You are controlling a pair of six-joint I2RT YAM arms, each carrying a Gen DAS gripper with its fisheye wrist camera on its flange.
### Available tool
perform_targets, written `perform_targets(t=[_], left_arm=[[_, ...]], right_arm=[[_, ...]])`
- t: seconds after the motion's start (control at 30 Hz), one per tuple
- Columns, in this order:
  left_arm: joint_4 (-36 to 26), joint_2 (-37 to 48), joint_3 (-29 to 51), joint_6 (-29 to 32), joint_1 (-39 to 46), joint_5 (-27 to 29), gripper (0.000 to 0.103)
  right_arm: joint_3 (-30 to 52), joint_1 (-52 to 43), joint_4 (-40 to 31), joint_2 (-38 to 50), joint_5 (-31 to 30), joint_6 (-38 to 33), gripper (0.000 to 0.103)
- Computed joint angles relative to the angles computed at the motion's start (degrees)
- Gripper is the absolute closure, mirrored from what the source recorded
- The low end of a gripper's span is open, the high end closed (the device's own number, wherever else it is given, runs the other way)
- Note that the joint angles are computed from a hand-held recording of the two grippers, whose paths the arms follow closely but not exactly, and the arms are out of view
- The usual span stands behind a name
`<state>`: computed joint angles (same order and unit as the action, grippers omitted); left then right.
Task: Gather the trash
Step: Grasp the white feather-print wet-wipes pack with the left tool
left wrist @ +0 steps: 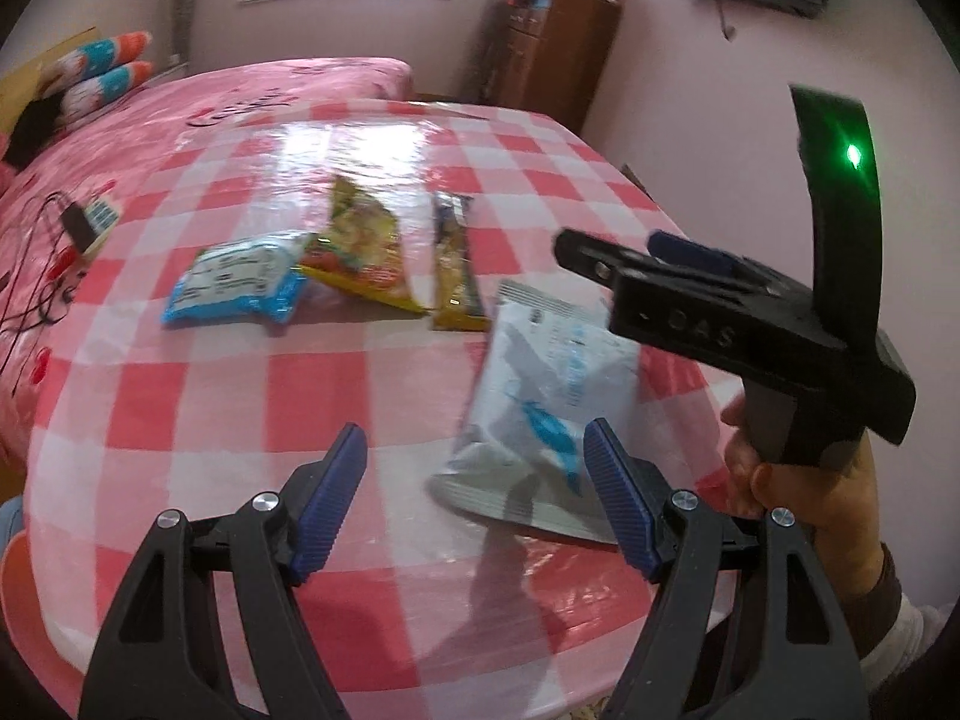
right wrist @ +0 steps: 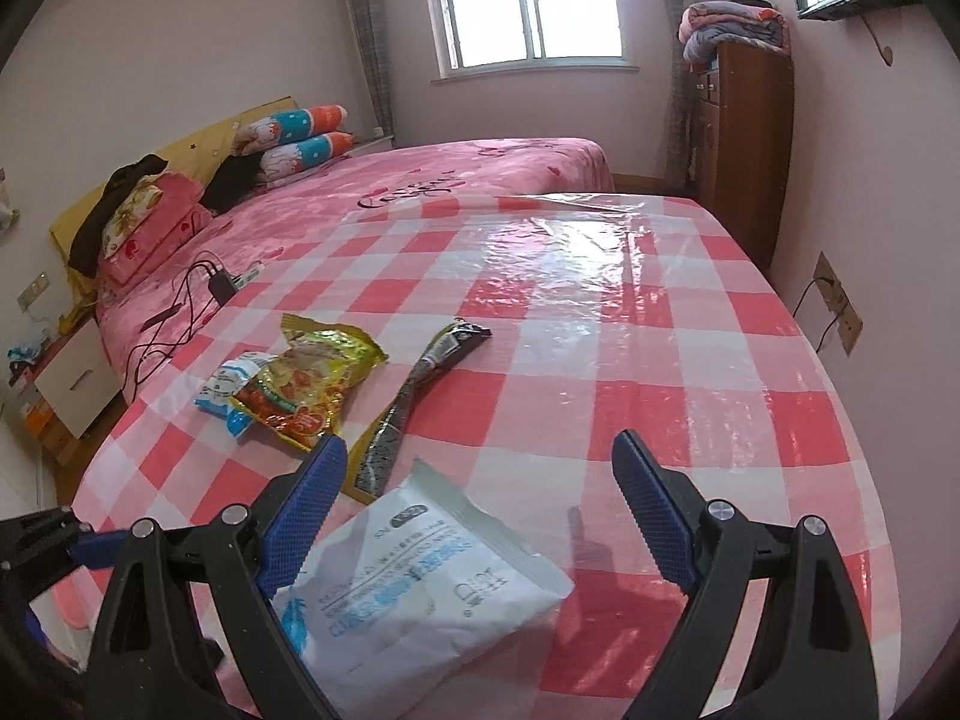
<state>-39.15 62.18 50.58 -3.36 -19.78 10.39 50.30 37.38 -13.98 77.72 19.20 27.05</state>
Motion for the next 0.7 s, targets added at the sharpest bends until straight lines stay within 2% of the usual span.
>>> perform_targets(t=[0.43, 0.7], left_arm=[[1.75, 6.71, 1.51, -0.12, -8.36, -2.91, 0.027], [3.74, 10.52, 2.41, -0.2, -8.45, -2.99, 0.021]], right_arm=[[-1.09, -3.76, 0.54, -0.17, -1.88, -0.88, 0.014], [-1.22, -5.18, 0.88, 0.43, -3.24, -1.44, 0.014]])
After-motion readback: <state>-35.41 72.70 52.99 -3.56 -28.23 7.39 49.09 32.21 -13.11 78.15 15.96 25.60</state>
